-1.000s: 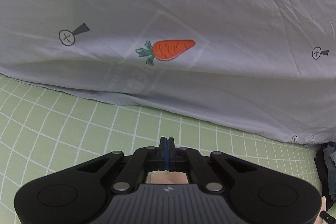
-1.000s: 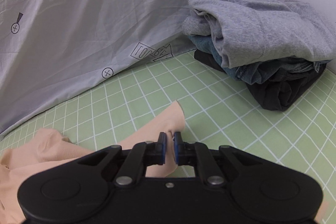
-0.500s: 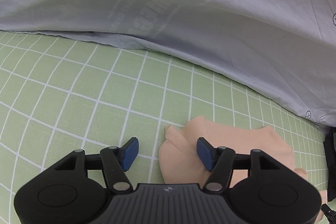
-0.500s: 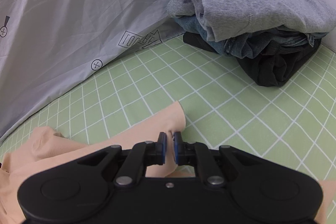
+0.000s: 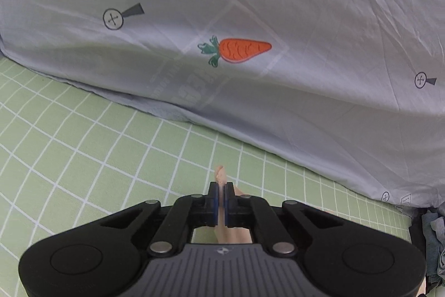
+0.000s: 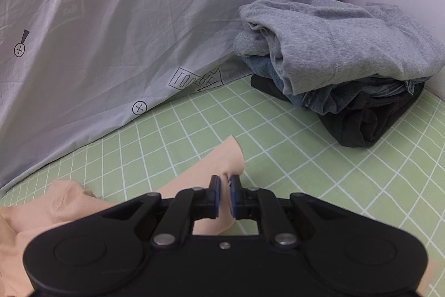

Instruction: Fold clothes

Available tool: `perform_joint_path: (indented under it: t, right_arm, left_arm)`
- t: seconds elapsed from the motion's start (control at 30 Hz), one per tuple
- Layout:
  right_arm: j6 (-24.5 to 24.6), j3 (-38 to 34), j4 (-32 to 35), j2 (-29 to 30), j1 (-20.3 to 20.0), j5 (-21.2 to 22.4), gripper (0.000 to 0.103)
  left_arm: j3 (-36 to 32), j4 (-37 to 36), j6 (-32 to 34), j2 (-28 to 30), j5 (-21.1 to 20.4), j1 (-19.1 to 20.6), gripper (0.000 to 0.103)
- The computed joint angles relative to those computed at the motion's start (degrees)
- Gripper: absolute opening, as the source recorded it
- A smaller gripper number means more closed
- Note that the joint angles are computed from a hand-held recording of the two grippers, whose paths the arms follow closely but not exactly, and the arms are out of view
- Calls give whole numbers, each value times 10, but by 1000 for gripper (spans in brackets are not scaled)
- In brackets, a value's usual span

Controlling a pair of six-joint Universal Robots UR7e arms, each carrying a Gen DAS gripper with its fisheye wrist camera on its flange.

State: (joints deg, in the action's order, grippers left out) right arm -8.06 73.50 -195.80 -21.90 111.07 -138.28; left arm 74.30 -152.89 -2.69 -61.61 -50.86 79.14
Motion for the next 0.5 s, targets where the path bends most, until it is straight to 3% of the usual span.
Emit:
perform_joint_path:
  t: [0.2, 0.33, 0.43, 0.47, 0.5]
  right_arm:
    - [-14, -8, -7, 8, 0, -4, 8]
    - [-20, -19, 7, 18, -4, -10, 8]
    - [-2, -26, 49, 21, -8, -24, 9]
    - [8, -27, 63, 20, -9, -29, 10]
    - [18, -27, 77, 20, -11, -34, 21]
  left_arm:
    - [-23, -34, 83, 25, 29, 9, 3]
    - [-53, 40, 61, 52, 52, 27, 4]
    - [-60, 87, 26, 53, 53, 34, 11]
    - [-56, 92, 19, 49, 51, 34, 23]
    - [-48, 95, 15, 41, 49, 34, 29]
